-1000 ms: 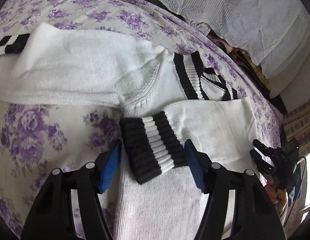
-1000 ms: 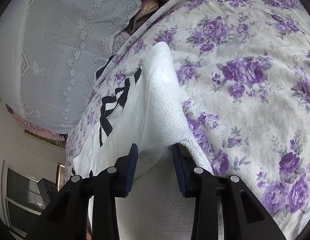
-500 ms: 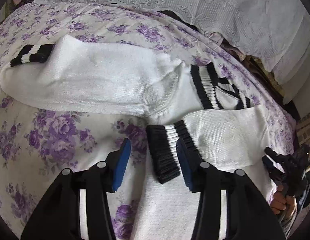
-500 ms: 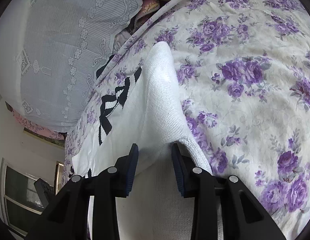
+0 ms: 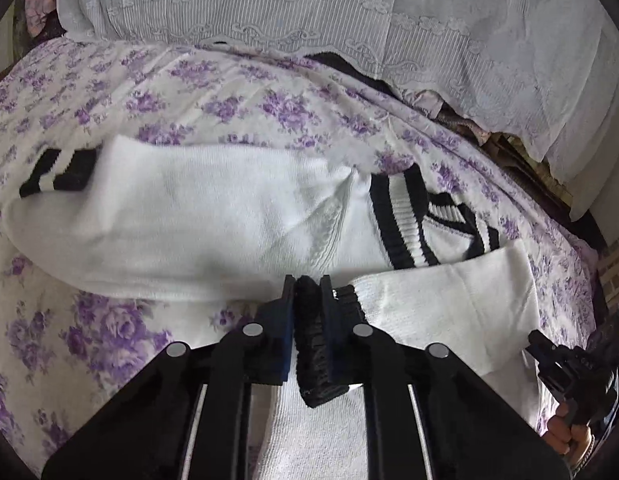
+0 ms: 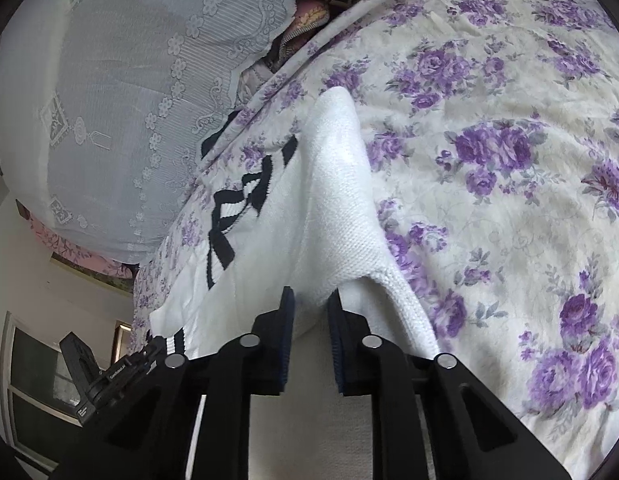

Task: Fold small clothes

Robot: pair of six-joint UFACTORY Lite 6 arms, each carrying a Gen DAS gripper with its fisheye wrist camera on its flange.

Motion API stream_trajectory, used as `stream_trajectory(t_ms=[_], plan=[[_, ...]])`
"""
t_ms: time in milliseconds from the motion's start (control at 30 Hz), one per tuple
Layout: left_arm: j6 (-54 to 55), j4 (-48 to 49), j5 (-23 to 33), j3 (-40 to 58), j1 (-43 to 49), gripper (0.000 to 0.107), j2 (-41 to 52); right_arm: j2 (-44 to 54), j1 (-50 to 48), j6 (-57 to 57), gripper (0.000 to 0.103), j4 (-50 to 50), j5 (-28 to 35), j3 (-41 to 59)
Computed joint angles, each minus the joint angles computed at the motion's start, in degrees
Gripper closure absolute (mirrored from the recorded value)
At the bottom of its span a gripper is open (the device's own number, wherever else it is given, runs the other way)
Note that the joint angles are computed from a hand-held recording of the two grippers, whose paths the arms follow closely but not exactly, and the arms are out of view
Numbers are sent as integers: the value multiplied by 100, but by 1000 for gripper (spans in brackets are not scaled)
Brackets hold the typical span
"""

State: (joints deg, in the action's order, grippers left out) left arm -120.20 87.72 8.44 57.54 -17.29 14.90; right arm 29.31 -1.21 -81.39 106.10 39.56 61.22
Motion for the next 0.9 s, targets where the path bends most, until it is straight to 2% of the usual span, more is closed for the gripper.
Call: stream_trajectory(t_ms=[67, 133, 200, 233, 267, 333, 367, 467, 500, 567, 700, 733, 767, 833, 900], plan=[[421, -348, 347, 276, -163, 97, 57, -150, 142, -82, 87, 31, -126, -61], [901, -757, 746, 618, -324, 97, 303, -61, 335, 88, 86, -248, -572, 91], [1881, -1562, 1294, 1231, -469, 95, 1074, 194, 346, 495, 90, -647, -764, 295], [2022, -1712, 1454, 1429, -516, 93, 1462, 248, 258, 572, 91, -701, -627, 300], [1923, -1622, 1533, 1388, -561, 91, 1641, 188, 233, 707, 92, -859, -671, 287], [1125, -832, 1762, 963, -748, 85, 1383, -231, 284, 638, 92, -874, -1034, 1], [906, -604, 1682, 744, -754, 79, 1150, -536, 317, 433, 88, -698, -1241, -233], [-278, 583, 1521, 66, -759, 68, 318, -1201, 370, -187, 87, -59, -1515, -618], [-584, 905, 1517, -47, -801, 59, 154, -1309, 450, -238, 87, -52, -1646, -512], [-476, 973, 1250, 131, -852, 46, 174, -1034, 657, 359, 88, -757, -1933, 120], [1114, -321, 1315, 1136, -1090, 44, 1197, 706, 787, 2674, 90, -2937, -2019, 2064], [1526, -709, 1316, 1375, -1067, 44, 1519, 1147, 738, 2951, 97, -3211, -2151, 2371], [1701, -902, 1267, 1529, -1002, 44, 1817, 1419, 628, 2988, 103, -3246, -2045, 2541], [1426, -618, 1212, 1429, -978, 43, 1796, 1448, 389, 2659, 103, -2936, -1631, 2530], [1416, -607, 1243, 1396, -1000, 43, 1709, 1168, 445, 3038, 103, -3289, -1817, 2355]])
